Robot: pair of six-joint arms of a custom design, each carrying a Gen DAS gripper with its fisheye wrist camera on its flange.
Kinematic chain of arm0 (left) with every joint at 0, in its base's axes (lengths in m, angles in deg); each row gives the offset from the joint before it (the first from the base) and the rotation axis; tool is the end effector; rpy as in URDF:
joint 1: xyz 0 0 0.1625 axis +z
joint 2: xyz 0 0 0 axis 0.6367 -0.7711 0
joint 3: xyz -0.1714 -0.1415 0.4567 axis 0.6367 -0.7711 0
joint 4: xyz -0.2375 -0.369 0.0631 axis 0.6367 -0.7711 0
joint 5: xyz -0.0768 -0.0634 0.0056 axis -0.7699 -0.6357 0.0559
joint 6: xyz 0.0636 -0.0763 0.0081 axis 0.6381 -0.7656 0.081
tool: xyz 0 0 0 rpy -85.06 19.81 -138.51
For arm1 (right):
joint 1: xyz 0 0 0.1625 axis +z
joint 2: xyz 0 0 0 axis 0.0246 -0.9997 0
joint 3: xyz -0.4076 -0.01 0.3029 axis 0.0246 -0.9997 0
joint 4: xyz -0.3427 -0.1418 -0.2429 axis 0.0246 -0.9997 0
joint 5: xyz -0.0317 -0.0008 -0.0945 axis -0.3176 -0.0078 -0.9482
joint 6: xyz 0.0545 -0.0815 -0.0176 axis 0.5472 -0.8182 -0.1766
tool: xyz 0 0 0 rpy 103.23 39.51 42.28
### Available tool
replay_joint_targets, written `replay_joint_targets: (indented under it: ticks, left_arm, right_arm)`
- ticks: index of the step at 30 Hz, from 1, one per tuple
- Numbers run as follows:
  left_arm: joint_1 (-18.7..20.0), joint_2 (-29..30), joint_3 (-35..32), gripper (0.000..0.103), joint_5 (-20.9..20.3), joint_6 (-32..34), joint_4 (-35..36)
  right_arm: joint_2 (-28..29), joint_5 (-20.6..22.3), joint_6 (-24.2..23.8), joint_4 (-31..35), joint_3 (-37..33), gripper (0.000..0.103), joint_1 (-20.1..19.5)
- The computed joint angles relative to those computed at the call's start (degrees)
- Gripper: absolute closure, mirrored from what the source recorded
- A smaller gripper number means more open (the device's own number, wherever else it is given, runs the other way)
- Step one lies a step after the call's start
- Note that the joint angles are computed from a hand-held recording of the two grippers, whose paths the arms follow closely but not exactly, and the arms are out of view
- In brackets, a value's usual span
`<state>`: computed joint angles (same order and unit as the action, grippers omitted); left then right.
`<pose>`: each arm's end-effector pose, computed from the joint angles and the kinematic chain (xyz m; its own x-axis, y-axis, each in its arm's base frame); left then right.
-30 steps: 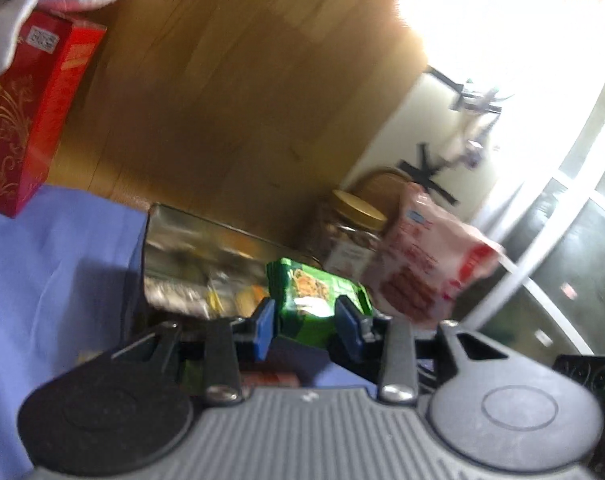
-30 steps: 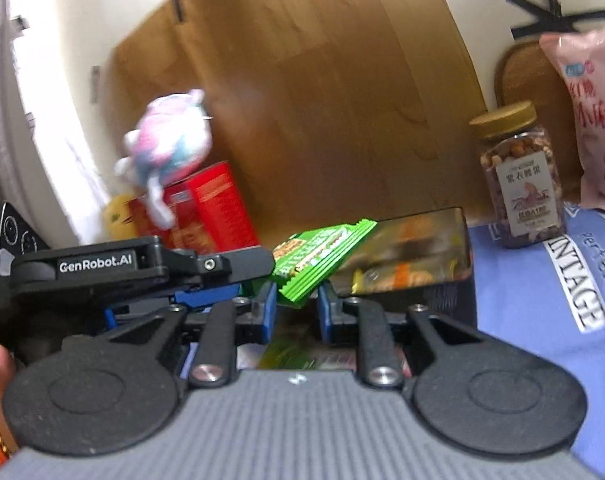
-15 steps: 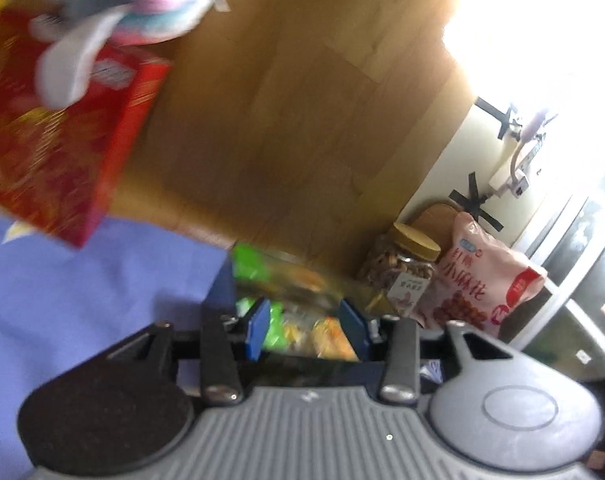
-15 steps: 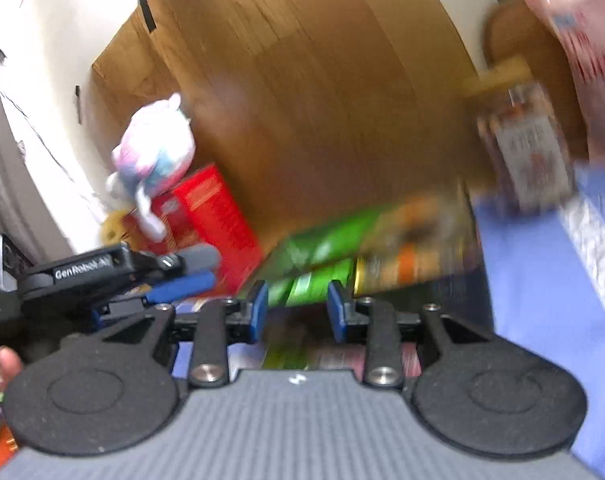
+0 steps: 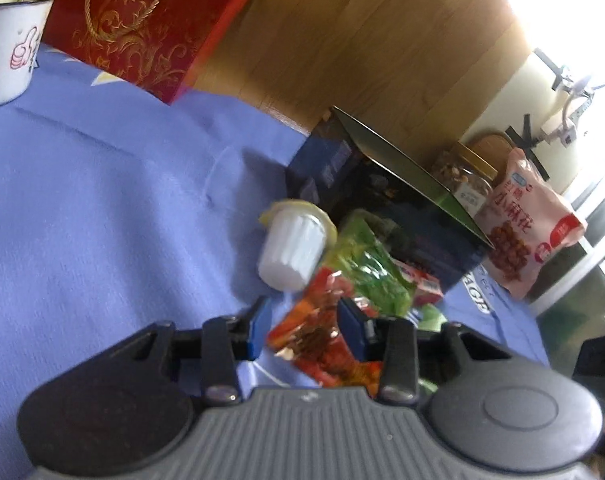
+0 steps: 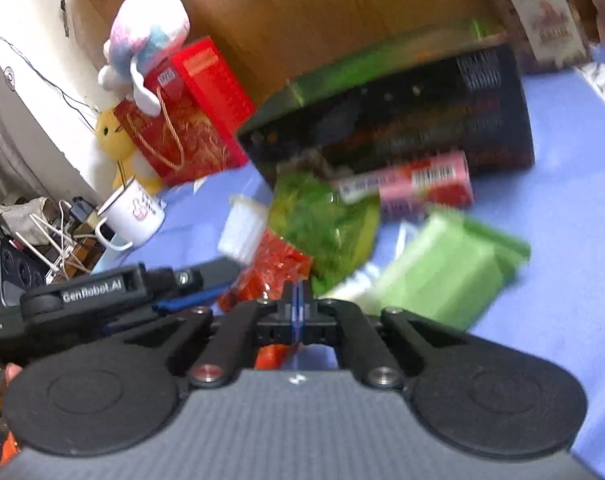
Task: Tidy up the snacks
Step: 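Grasp the red spicy snack packet with both tools, then carry the red packet into the black tin box and release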
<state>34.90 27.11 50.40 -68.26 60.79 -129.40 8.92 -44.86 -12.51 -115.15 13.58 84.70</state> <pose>-0.0134 -0.7107 0.1039 -0.9716 -0.1692 -0.1656 0.0502 0.5363 -0.8425 0.0980 -0.8133 -0.0133 -0.8211 -0.5663 0.0719 -0.5440 0.7381 -0.3990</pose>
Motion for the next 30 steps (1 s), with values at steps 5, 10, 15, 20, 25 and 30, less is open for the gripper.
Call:
replay_joint_targets:
  ticks: [5, 10, 15, 20, 25, 30]
  left_arm:
    - [-2.2, 1.1, 1.9, 0.066, 0.7, 1.8, -0.8]
    - [-4.6, 2.2, 4.9, 0.061, -3.0, 0.8, -0.5]
    - [-6.0, 2.8, 6.2, 0.061, -7.5, 1.8, 0.4]
    - [-7.0, 2.5, 6.1, 0.059, -4.1, 0.8, 3.0]
    - [-7.3, 3.0, 6.7, 0.06, -2.9, 1.3, 1.7]
    - [-6.7, 1.5, 7.9, 0.044, -4.2, -1.7, 1.4]
  right_arm:
    - [-3.0, 2.4, -1.9, -1.4, 4.7, 0.1, -1.6]
    - [-7.7, 2.3, -5.0, -3.5, 10.4, 0.1, -4.5]
    - [-10.4, 6.1, -3.0, -5.4, 13.2, 0.099, -7.3]
    - [-11.8, 9.3, -0.3, -2.6, 14.1, 0.074, -9.4]
    - [-11.0, 11.7, -2.0, 0.4, 14.4, 0.082, -9.8]
    - [-11.3, 16.2, -1.8, 8.1, 12.4, 0.091, -10.4]
